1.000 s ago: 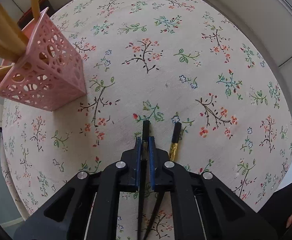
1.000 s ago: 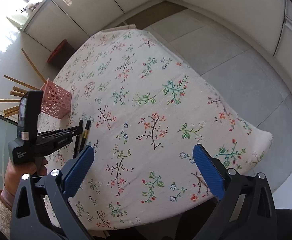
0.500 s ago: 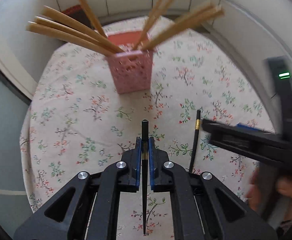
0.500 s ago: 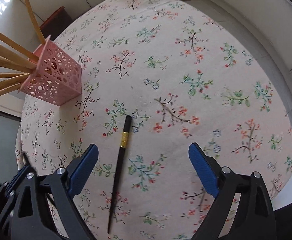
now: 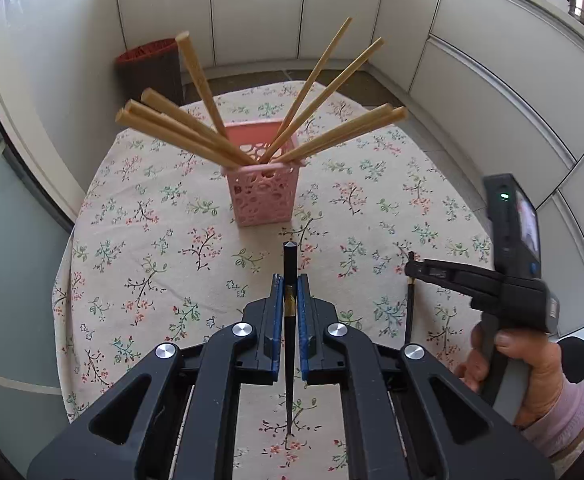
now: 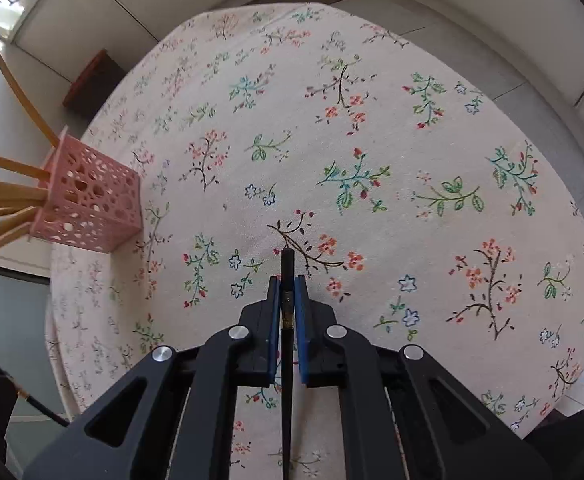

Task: Organize utensils
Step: 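Lift the black chopsticks upright and carry both tools over the pink holder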

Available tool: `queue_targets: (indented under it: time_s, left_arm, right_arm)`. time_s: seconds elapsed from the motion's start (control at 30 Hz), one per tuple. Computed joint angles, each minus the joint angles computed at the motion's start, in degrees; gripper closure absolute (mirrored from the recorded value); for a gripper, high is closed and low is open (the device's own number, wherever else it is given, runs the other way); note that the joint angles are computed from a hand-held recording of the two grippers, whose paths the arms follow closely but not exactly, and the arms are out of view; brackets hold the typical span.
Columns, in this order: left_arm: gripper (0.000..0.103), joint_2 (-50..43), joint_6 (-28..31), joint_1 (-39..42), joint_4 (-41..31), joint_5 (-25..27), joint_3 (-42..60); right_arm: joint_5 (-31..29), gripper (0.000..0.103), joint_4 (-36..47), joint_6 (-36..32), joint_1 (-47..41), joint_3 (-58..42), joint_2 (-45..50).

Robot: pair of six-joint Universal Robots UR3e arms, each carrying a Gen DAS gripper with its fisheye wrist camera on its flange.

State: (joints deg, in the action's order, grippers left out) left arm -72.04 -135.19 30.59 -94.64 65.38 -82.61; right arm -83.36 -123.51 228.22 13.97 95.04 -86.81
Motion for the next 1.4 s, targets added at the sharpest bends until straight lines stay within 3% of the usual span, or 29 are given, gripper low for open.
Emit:
queue_targets:
  time_s: [0.13,0.4,0.67,0.87,0.97,1.17,1.4]
  left_arm:
    - [0.097,1.7,1.6,2.9,-5.0,-3.4,1.8]
    - [0.097,8.9,8.9,13.0,-18.2,-10.1,3.1]
    - [0.097,11.4,19.9,23.7,-35.7,-15.2,12.7]
    - [0.097,4.2,21.9,26.5,-45.7,-20.2,31.0]
    - [0.097,0.0,16.9,23.5,-42.9,-21.6,38.1]
    - [0.097,-9.6,0.1,13.8,-27.1,-21.3,48.2]
    - [0.097,-22.3,-20.2,0.5,-5.3,-13.6,55.6]
  right_arm:
    - [2.5,0.096,-5.8,-3.4,-1.6,8.2,-12.1]
    - [-3.9,0.096,-2.8,-10.8,3.2,7.6,-26.9]
    - [-9.4,0.096,3.0,-11.9,7.6,-1.9,-27.7]
    - [-4.9,0.096,6.9,-14.6,3.0,-11.7,-26.3]
    - [-3.4,0.096,8.7,-16.5,1.5,-19.1,-23.7]
    - [-3.3,0.096,10.1,-19.2,0.6,-36.0,-14.4]
    - [-4.7,0.095,12.0,-20.5,0.6,-57.0,-1.4]
